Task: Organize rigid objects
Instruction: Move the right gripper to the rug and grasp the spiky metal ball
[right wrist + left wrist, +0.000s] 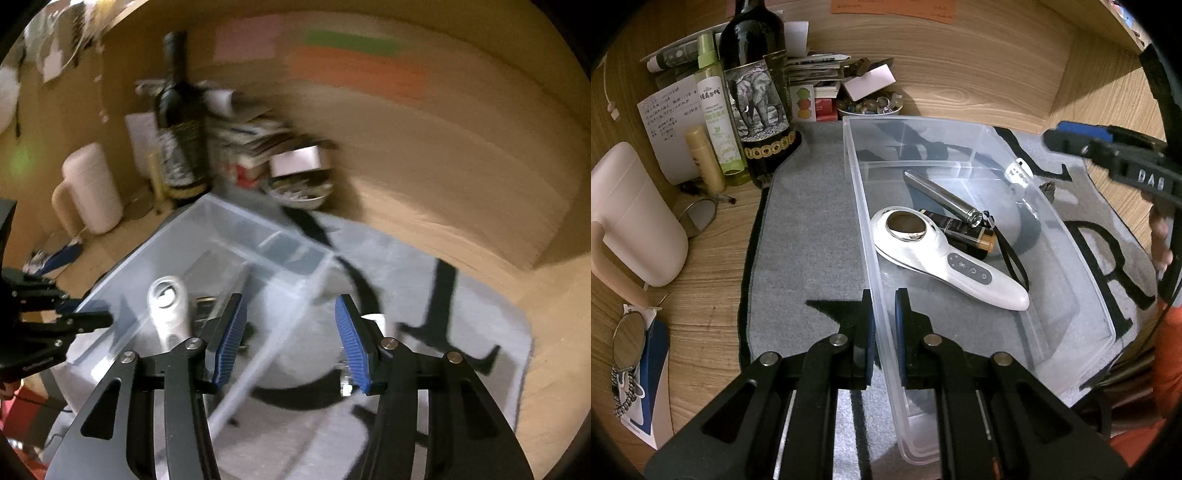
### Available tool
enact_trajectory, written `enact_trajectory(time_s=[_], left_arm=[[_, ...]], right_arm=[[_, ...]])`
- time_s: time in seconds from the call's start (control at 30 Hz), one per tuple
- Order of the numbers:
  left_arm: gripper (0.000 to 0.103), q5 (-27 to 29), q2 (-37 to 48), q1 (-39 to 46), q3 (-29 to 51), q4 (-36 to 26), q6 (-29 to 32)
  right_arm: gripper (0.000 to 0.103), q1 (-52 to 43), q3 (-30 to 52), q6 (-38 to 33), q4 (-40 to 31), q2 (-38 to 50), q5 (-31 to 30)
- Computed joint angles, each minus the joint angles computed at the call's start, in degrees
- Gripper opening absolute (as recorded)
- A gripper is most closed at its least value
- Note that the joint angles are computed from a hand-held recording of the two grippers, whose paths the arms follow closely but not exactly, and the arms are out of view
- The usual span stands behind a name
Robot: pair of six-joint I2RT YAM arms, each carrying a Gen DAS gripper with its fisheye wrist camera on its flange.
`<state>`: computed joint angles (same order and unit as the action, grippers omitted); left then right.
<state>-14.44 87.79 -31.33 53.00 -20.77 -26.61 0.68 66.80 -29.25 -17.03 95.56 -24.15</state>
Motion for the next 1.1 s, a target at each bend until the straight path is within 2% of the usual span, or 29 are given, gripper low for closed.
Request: enact_trajectory(time_s=[0.23,0.63,0.7,0.87,1.1], left_arm=[[0.009,-0.1,0.0,0.0,0.1,-0.2,-0.1],[0.009,-0.1,0.0,0.0,0.1,-0.1,-0.1],[0.009,0.0,-0.1,0.1,-0.1,0.0,-0.1],[0.009,0.0,-0.2,0.1,-0.3,0.1,-0.1],[0.009,0.0,-0.1,0.1,-0.2,0.1,-0.2]], right_arm=[[0.052,-5.7,4.4,1.6,-0.1,4.3,-0.1],[0.052,-8.6,10.7,3.3,0.7,18.0,5.9],[0.050,-8.8,11.4,3.3,0.4,19.3,6.5],[0.027,-9.0,13.8,2.4,-1.9,22.3,6.2],[0.027,-8.7,11.4,1.4,0.7,20.9,5.7]])
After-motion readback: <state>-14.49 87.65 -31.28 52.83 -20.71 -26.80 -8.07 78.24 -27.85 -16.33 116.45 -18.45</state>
